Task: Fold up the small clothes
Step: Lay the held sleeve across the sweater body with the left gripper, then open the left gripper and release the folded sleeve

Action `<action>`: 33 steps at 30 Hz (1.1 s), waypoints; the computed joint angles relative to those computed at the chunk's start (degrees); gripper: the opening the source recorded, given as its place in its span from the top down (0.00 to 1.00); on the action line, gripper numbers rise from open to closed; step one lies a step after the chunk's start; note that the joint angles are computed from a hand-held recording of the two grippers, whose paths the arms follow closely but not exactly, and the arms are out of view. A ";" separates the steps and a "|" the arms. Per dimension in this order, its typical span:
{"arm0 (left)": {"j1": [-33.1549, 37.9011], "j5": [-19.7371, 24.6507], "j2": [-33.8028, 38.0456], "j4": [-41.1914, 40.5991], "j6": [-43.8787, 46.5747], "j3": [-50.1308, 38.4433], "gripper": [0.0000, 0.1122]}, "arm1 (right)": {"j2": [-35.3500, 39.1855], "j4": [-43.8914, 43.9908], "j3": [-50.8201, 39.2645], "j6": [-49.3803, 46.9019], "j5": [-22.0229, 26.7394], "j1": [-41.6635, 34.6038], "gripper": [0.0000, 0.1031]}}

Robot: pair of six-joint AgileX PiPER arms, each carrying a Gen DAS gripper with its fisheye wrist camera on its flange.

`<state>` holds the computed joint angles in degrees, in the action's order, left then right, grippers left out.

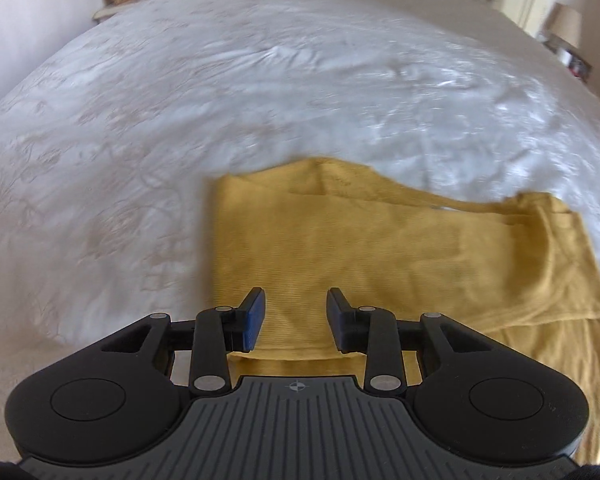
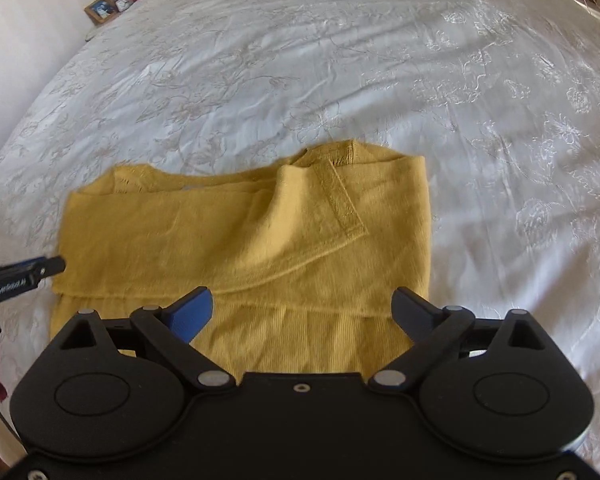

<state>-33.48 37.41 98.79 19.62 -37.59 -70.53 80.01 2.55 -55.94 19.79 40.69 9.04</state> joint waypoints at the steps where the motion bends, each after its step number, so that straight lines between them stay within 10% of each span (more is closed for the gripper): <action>1: 0.61 0.05 0.85 -0.03 0.26 -0.54 0.70 | 1.21 0.48 -0.63 -0.72 -0.62 -0.63 0.06; 9: 2.84 -0.16 8.93 -2.69 2.72 -3.65 0.61 | 11.74 2.78 -7.51 -7.07 -1.49 -3.69 0.06; 22: 1.85 -2.91 12.28 -3.15 0.83 -4.99 0.10 | 24.57 19.08 -8.46 -27.66 -7.51 -9.03 0.00; 33: 1.22 -5.00 11.96 0.30 -2.69 -3.51 0.09 | 23.89 32.54 -8.22 -36.74 -4.73 -14.59 0.00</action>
<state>-32.26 32.42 110.75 19.92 -40.28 -74.04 103.89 35.08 -64.16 -16.95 35.96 -5.55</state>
